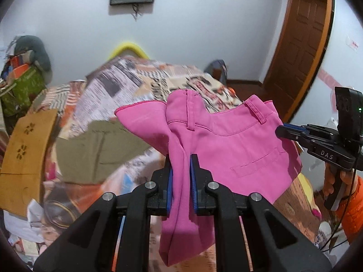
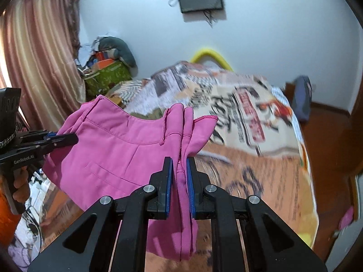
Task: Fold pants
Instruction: 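Lift the pink pants with the left gripper and carry them across the bed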
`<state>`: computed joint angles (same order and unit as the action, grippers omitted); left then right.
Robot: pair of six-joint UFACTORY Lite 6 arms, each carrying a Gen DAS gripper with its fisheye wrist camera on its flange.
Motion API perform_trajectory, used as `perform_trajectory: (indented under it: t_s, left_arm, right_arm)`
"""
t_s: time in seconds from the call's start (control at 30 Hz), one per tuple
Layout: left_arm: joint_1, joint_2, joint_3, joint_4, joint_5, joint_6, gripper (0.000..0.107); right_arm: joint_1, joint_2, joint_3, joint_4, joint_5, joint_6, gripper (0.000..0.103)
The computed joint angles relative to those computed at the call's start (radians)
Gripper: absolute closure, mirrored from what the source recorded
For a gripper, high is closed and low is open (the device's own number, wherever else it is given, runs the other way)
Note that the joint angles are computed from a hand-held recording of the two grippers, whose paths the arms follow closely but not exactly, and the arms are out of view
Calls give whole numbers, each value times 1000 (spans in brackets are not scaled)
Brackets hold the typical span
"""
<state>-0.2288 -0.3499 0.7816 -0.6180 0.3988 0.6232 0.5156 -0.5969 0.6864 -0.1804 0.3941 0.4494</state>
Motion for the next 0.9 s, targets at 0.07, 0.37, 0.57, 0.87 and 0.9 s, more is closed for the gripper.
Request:
perform_trajectory:
  t_s: [0.07, 0.37, 0.57, 0.87, 0.9]
  left_arm:
    - [49, 16, 30, -35, 15, 53, 94]
    - [306, 234, 211, -293, 68, 388, 94]
    - [401, 482, 394, -383, 69, 492, 94]
    - [458, 938, 764, -362, 63, 499, 94]
    - [461, 987, 807, -349, 63, 488, 94]
  right_arm:
    - [31, 85, 77, -67, -21, 59, 92]
    - [98, 474, 408, -226, -99, 158, 92]
    - [78, 756, 660, -98, -132, 0, 92]
    - [71, 1243, 1150, 3, -47, -148, 92]
    - [65, 1298, 1206, 31, -33, -177, 92]
